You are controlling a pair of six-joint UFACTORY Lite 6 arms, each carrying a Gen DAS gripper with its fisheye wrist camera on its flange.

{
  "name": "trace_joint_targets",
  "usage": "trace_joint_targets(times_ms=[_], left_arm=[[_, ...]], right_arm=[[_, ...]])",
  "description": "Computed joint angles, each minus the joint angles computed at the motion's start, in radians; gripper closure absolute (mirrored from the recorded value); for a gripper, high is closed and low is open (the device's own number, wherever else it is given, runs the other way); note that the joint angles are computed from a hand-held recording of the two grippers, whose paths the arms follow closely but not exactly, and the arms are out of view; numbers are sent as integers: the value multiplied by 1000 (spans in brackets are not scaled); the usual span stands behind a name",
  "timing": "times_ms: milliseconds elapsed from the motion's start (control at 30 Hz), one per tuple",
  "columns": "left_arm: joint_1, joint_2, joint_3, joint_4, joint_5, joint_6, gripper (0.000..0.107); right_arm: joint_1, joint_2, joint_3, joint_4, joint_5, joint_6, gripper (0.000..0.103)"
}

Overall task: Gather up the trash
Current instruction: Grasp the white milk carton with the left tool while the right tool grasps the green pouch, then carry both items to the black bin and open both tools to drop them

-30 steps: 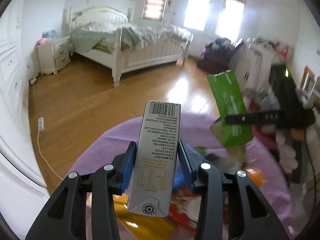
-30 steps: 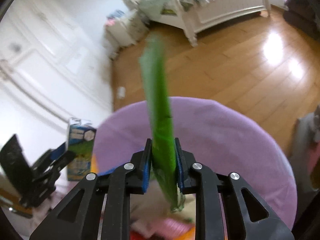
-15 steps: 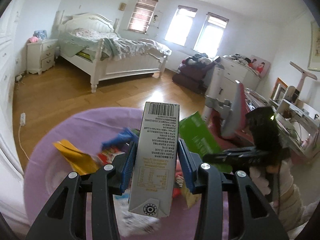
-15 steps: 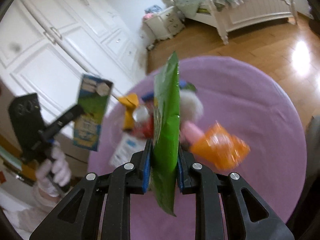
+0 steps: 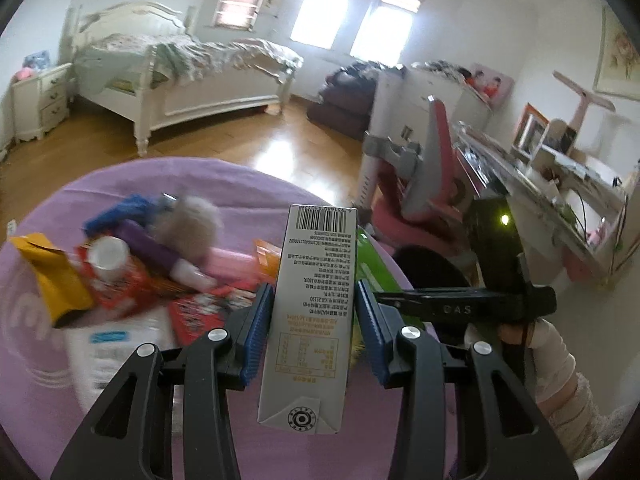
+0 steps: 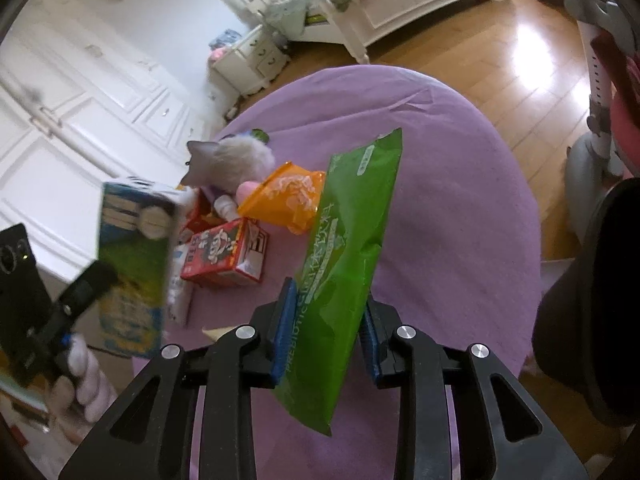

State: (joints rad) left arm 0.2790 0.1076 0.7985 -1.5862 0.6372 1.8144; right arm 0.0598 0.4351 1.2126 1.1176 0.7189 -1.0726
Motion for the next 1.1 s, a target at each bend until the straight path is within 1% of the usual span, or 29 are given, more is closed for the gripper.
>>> trace_joint_targets(times_ms=[33,67,100,133,167,267,300,333,367,400,467,533,600,667,767,900,1000,1100], left_arm=[[-35,2,-7,-19,-23,5,65],[-51,8,-11,-36,-38,20,65],[-98,21,-9,-64,-82,33,65],[-108,23,-10,-72,-98,41,66],[-139,34,-6,-94,-130,53,66],[-175,53,-2,-123,-169,73,67],[-180,59,5,-121,-177,69,67],[-189,64,8,-128,-186,70,67],[-190,66,11,-123,-189,65,67],[-196,65,13,-127,-194,64,67],[-198,60,3,-142,-201,81,67],[-218,64,0,-170,-232,104,67],[-229,68,-6,-206,-242,132,67],[-233,63,-8,-213,-250,133,67],[-216,47,-4,-183,-216,71,67],[-255,-30,-1,-191,-173,32,67],[-332,-7,77,-161,-139,-54,67],[-443,104,202,-179,-140,-91,67]], right_arm=[[-3,2,-2,-9,-18,3,72],[5,-19,-46,-8,-42,0,60],[11,-18,-50,-9,-64,11,57],[-4,-20,-65,32,-45,-19,57],[-10,-41,-121,83,-44,-88,57],[-22,-64,-167,145,-48,-188,57],[-26,-79,-186,157,-50,-214,57],[-30,-86,-200,186,-45,-265,64],[-37,-105,-222,206,-39,-289,69],[-43,-114,-237,236,-35,-319,70],[-98,-129,-262,271,16,-364,72],[-144,-147,-276,299,40,-392,72],[-188,-165,-286,297,50,-414,75],[-250,-176,-291,291,97,-431,81],[-369,-204,-314,303,192,-465,82],[-536,-240,-323,283,257,-485,83],[-665,-232,-306,280,259,-500,83],[-735,-184,-272,274,228,-502,83]])
